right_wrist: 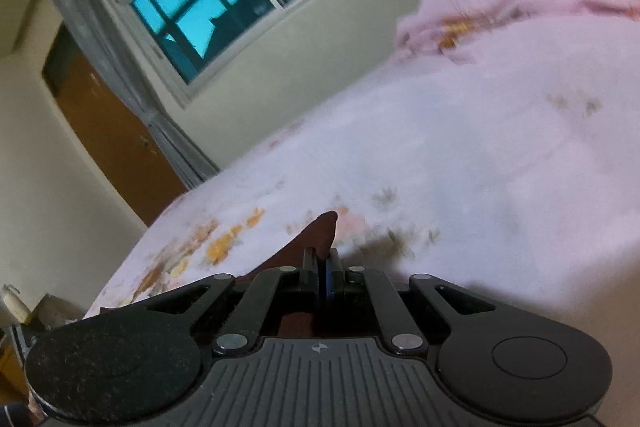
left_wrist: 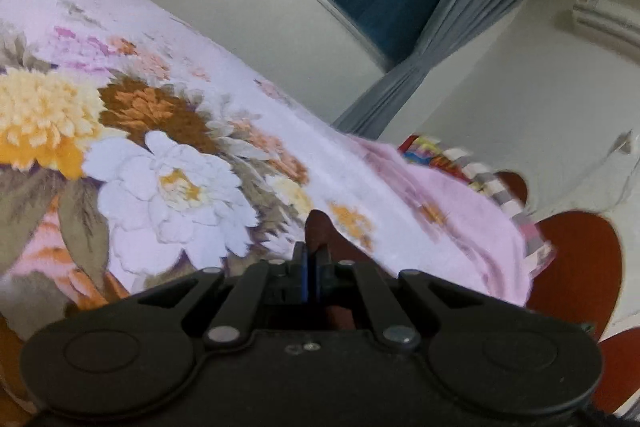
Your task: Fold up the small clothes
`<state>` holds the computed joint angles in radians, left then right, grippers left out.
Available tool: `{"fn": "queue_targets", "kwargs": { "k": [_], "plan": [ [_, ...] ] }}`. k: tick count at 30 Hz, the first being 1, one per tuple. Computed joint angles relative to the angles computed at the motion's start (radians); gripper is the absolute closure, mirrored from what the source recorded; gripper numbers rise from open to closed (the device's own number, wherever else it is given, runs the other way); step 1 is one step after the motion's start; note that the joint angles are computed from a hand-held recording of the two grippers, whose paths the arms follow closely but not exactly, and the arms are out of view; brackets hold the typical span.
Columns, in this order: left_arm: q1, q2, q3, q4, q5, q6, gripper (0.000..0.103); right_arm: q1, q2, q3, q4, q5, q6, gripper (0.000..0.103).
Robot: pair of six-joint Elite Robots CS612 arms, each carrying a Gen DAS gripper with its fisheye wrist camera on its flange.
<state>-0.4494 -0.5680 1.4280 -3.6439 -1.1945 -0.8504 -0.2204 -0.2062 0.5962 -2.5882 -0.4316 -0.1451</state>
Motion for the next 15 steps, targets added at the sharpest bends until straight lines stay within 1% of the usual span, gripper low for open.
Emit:
{"fn": "queue_targets", "kwargs": {
  "k": [1, 2, 3, 4, 5, 6, 7, 8, 9, 10, 11, 12, 13, 15],
  "plan": [
    [0.001, -0.004, -0.001, 0.047, 0.001, -0.017, 0.101, 0.005, -0.007, 0.005, 0.03, -0.04, -0.025, 0.1],
    [0.006, -0.007, -0.004, 0.098, -0.024, -0.043, 0.1, 0.014, -0.015, 0.006, 0.101, -0.099, -0.075, 0.1],
    [0.015, -0.011, -0.007, 0.162, -0.071, -0.069, 0.097, 0.022, -0.016, -0.005, 0.188, -0.134, -0.125, 0.1],
    [0.02, -0.014, -0.006, 0.183, -0.095, -0.096, 0.096, 0.023, -0.012, -0.02, 0.233, -0.137, -0.139, 0.1],
    [0.022, -0.018, 0.002, 0.173, -0.1, -0.119, 0.092, 0.021, -0.009, -0.031, 0.244, -0.134, -0.119, 0.1],
    [0.022, -0.03, 0.021, 0.172, -0.099, -0.138, 0.09, 0.018, -0.014, -0.024, 0.227, -0.141, -0.077, 0.099],
    [0.019, -0.041, 0.041, 0.166, -0.09, -0.147, 0.087, 0.012, -0.03, 0.004, 0.196, -0.155, -0.046, 0.099],
    [0.009, -0.06, 0.073, 0.153, -0.065, -0.15, 0.08, 0.004, -0.051, 0.044, 0.164, -0.155, -0.036, 0.099],
    [-0.005, -0.082, 0.108, 0.142, -0.033, -0.148, 0.08, -0.01, -0.086, 0.105, 0.144, -0.127, -0.067, 0.099],
    [-0.021, -0.1, 0.145, 0.094, -0.019, -0.131, 0.08, -0.023, -0.118, 0.16, 0.153, -0.086, -0.121, 0.099],
    [-0.034, -0.111, 0.172, 0.036, -0.019, -0.106, 0.079, -0.036, -0.162, 0.232, 0.171, -0.052, -0.2, 0.099],
    [-0.057, -0.129, 0.199, 0.02, 0.0, -0.083, 0.075, -0.046, -0.203, 0.299, 0.171, -0.038, -0.256, 0.099],
    [-0.078, -0.144, 0.217, 0.031, 0.018, -0.063, 0.072, -0.056, -0.24, 0.365, 0.163, -0.028, -0.303, 0.099],
    [-0.123, -0.16, 0.231, 0.054, 0.049, -0.013, 0.06, -0.068, -0.308, 0.488, 0.125, -0.024, -0.385, 0.099]
  ]
}}
